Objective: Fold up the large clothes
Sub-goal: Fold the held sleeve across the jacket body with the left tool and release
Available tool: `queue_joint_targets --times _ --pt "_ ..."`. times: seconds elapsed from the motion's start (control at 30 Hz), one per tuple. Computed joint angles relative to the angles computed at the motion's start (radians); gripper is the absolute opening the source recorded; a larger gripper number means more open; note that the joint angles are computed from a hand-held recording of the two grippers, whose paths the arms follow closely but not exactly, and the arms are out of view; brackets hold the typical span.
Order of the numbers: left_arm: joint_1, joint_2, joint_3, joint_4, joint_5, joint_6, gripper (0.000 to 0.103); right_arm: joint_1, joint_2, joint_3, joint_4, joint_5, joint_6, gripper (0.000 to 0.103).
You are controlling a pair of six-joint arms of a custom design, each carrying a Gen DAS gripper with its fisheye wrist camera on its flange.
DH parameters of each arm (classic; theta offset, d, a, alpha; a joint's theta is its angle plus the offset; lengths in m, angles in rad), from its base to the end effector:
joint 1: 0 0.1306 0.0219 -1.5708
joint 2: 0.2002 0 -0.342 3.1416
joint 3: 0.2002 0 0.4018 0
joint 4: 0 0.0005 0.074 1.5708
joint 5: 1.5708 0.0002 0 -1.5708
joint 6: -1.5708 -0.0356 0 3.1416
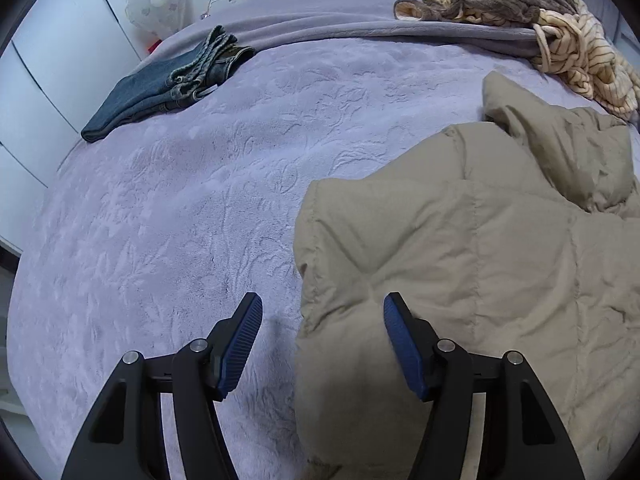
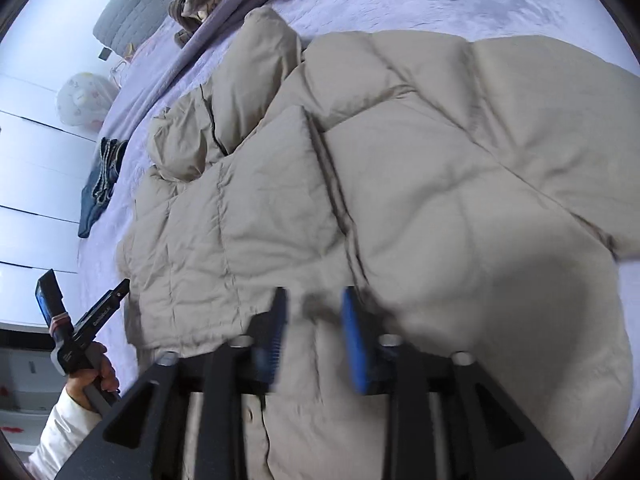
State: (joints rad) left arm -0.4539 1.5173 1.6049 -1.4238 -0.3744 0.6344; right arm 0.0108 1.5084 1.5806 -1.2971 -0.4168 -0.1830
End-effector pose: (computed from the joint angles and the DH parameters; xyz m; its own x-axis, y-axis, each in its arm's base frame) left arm 0.4520 -0.2066 0.3998 -0.9006 -0.1744 -0.3980 -0.2509 0.9565 0.1487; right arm 0.5054 0.0194 0.3980 -0.9518 0.1561 -0.2641 0.0265 0.8995 0.4362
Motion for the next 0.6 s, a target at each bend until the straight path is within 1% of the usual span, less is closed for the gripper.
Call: queue_joint_targets --times 0.03,0.1,0.17,0.2,0.23,0.3,0.33,0.37,0.47,0.57,0.6 --pt "-0.016 -0.005 0.012 -0.016 0.003 0.004 0.065 -0.012 -0.018 -0.013 -0.010 -0.016 -0.009 0.055" --pt "-0.044 -0.019 0.028 -0.036 0.025 0.015 0.065 -0.035 -0.041 -0.042 -0.029 -0.055 -0.017 0.055" --pt "-0.076 -0.028 0.043 -0.056 0.032 0.040 0.080 -0.055 -0.082 -0.087 -0.043 -0.066 -0.030 0.057" --pt "-0.094 -0.034 0.050 -0.062 0.030 0.056 0.094 -0.066 -0.106 -0.111 -0.049 -0.071 -0.031 0.059" --pt "-0.116 -0.039 0.060 -0.066 0.031 0.074 0.097 -0.086 -0.124 -0.122 -0.064 -0.080 -0.027 0.063" --pt "-0.151 -0.033 0.089 -0.086 0.050 0.093 0.097 -0.107 -0.154 -0.142 -0.077 -0.094 -0.034 0.068" --pt "-0.169 -0.019 0.116 -0.108 0.065 0.104 0.097 -0.119 -0.173 -0.157 -0.083 -0.102 -0.033 0.071" --pt "-0.185 -0.008 0.136 -0.123 0.081 0.116 0.097 -0.129 -0.187 -0.168 -0.086 -0.108 -0.032 0.071" --pt "-0.232 0.028 0.197 -0.147 0.131 0.139 0.097 -0.166 -0.218 -0.189 -0.094 -0.125 -0.019 0.079" --pt "-0.285 0.099 0.299 -0.215 0.119 0.164 0.097 -0.215 -0.246 -0.210 -0.100 -0.154 -0.006 0.080" --pt "-0.299 0.119 0.329 -0.228 0.123 0.166 0.097 -0.229 -0.253 -0.215 -0.103 -0.161 -0.003 0.080"
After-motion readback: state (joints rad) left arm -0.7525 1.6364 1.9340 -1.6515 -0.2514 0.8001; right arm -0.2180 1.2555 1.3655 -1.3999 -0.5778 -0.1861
